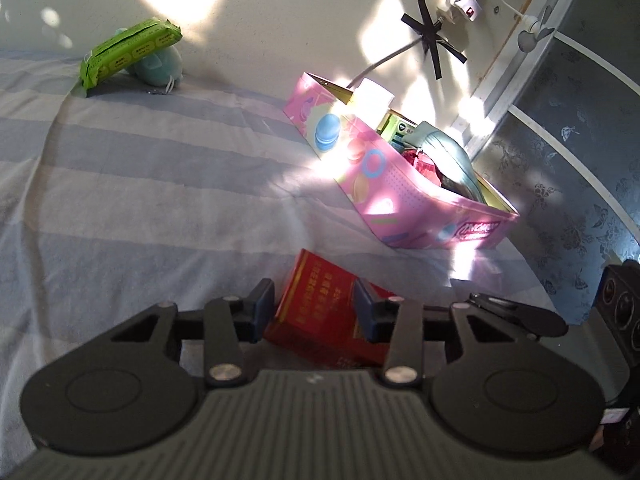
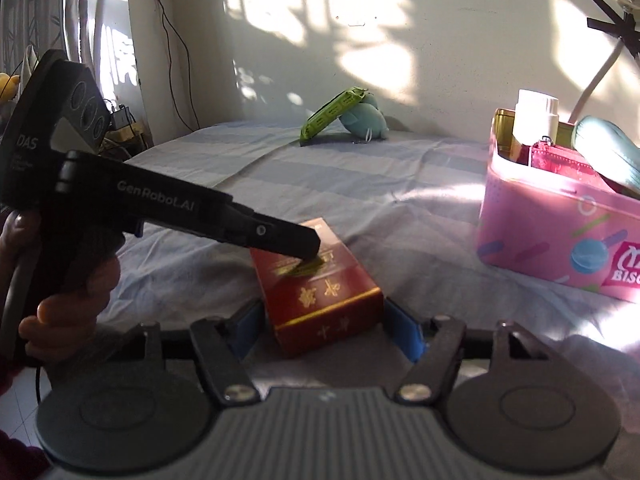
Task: Organize objects
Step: 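Grasp the red box with the right gripper, then lower the red box into the tin and open the right gripper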
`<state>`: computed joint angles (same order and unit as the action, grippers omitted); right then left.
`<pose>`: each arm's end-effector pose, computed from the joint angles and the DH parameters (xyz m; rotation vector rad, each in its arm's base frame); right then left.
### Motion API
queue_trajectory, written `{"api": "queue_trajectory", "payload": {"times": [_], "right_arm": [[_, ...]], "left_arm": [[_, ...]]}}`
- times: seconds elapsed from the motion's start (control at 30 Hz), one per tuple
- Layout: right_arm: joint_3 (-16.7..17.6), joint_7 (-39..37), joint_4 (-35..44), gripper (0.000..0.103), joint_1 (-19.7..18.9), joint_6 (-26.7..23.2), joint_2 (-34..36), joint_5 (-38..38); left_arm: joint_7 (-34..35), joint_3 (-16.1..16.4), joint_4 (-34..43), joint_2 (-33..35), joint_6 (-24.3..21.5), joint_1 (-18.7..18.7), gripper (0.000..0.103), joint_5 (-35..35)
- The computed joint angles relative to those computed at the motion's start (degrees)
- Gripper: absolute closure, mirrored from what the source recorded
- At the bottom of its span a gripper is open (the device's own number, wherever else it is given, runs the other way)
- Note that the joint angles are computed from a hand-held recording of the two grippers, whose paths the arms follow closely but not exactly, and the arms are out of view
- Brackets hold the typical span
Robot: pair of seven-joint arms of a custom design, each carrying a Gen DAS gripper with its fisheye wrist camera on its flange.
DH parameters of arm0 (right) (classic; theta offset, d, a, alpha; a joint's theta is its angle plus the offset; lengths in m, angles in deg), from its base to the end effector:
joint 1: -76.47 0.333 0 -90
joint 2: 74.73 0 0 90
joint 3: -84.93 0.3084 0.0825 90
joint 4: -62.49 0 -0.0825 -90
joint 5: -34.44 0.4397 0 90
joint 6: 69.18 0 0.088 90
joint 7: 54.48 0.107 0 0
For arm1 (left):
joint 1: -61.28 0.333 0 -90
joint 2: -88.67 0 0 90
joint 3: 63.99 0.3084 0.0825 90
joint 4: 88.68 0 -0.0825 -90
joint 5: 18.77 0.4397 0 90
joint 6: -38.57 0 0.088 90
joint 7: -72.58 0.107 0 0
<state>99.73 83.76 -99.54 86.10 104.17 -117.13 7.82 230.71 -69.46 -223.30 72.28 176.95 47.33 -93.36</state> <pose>0.3664 0.1978 0.4568 -1.6441 1.5763 -0.6997 0.5073 -0.1853 0.4493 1.2106 -2.4094 1.4984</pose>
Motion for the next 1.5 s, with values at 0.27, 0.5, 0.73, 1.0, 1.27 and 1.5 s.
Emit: {"api": "queue_trajectory", "payload": {"times": [0.27, 0.5, 0.73, 1.0, 1.27, 1.5], "right_arm": [[12.5, 7.5, -5.1, 0.038, -12.2, 5.1, -14.5, -2.8], [10.0, 8.6, -6.0, 0.038, -18.6, 4.2, -19.3, -5.1], [-4.7, 1.6, -6.6, 0.038, -17.0, 9.4, -13.1, -0.4], [-4.2, -5.2, -1.4, 0.038, -23.0, 12.9, -2.1, 3.8], [1.6, -3.3, -2.1, 0.034, -27.3, 12.1, -2.6, 5.8], [11.5, 5.2, -8.3, 0.034, -29.3, 10.1, -16.7, 8.7]], "left_arm": [[1.6, 0.0, 4.1, -1.0, -3.4, -1.8, 0.058, -6.4], [1.4, -5.3, 14.1, 6.4, 3.8, -5.3, 0.057, -4.8], [-8.2, -9.3, 24.1, 16.3, 9.0, -6.2, 0.057, 5.8], [-19.1, -12.8, 32.9, 26.1, 18.2, -7.3, 0.054, 18.1], [-15.0, -16.3, 29.2, 23.3, 21.0, -4.2, 0.047, 15.4], [1.5, -13.3, 18.9, 12.6, 26.0, -7.6, 0.043, 1.2]]}}
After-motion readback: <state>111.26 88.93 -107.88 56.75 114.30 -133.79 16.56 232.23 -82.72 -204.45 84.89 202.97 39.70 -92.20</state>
